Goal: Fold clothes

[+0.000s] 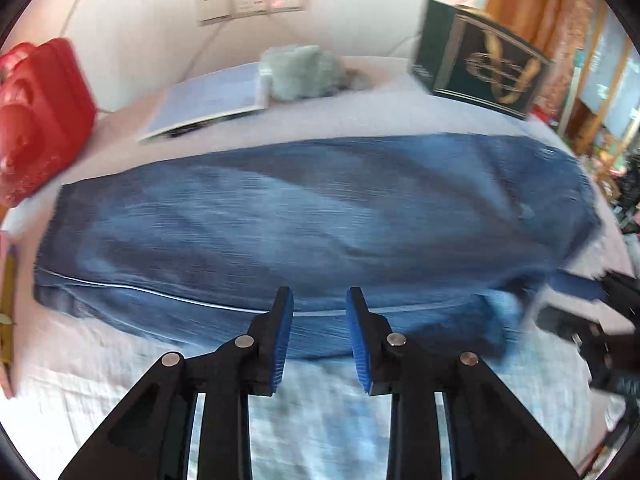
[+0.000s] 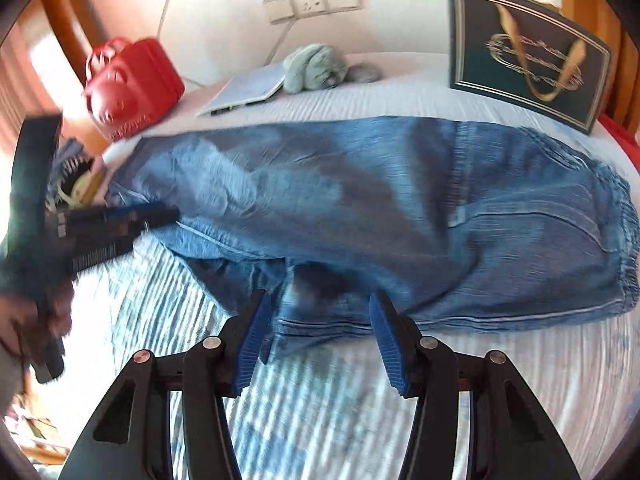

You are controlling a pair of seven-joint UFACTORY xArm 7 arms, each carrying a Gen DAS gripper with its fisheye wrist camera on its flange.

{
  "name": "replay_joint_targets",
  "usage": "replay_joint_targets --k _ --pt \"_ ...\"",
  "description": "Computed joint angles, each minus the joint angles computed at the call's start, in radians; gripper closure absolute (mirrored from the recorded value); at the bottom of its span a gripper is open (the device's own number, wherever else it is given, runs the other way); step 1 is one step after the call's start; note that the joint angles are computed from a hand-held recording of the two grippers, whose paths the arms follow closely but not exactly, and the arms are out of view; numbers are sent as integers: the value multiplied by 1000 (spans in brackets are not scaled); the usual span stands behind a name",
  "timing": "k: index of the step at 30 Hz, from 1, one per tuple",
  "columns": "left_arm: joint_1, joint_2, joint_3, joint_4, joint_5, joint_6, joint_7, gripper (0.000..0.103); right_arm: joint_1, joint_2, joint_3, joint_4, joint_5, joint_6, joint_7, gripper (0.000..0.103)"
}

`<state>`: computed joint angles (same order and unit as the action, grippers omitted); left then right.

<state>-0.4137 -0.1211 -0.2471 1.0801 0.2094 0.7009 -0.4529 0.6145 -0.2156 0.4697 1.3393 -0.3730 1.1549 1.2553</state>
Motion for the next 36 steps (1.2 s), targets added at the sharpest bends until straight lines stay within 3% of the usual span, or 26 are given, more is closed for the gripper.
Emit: replay_joint_targets --k 2,3,5,6,7,10,13,20,23,25,28,30,34,36 --pt "34 -5 27 -14 27 2 -11 76 3 76 29 61 -66 66 13 49" --pt "50 -7 40 -21 30 -1 -12 76 16 116 35 94 -103 105 21 39" --pt "81 -8 65 -32 27 -8 5 76 42 153 19 115 -119 133 17 34" --pt "95 -3 72 -35 30 -6 14 76 58 172 12 130 -124 154 1 52" --pt "108 -2 78 -41 37 0 25 76 74 196 10 152 -137 202 -13 93" --pt "139 15 95 -43 40 32 57 76 101 130 -30 99 -84 164 40 96" --pt "162 5 123 -77 -40 -1 120 75 109 74 -25 63 -32 137 67 97" --pt "198 -17 137 -100 -97 -5 221 73 91 10 -33 14 155 98 6 94" --pt "224 -40 155 -116 -118 -43 253 73 69 -22 7 47 101 109 51 71" --pt "245 -30 167 -94 -124 -54 266 73 43 -42 20 40 47 48 83 70" --pt "280 16 169 -41 -66 -77 245 73 2 1 20 40 -3 3 102 74" --pt "297 48 170 -6 -20 -67 202 73 -7 23 -11 -3 30 -59 110 79" --pt "315 108 184 58 75 25 144 73 25 11 -30 -43 154 -59 60 80" --pt "320 113 195 61 75 51 173 69 51 -52 -67 -68 267 -64 11 80"
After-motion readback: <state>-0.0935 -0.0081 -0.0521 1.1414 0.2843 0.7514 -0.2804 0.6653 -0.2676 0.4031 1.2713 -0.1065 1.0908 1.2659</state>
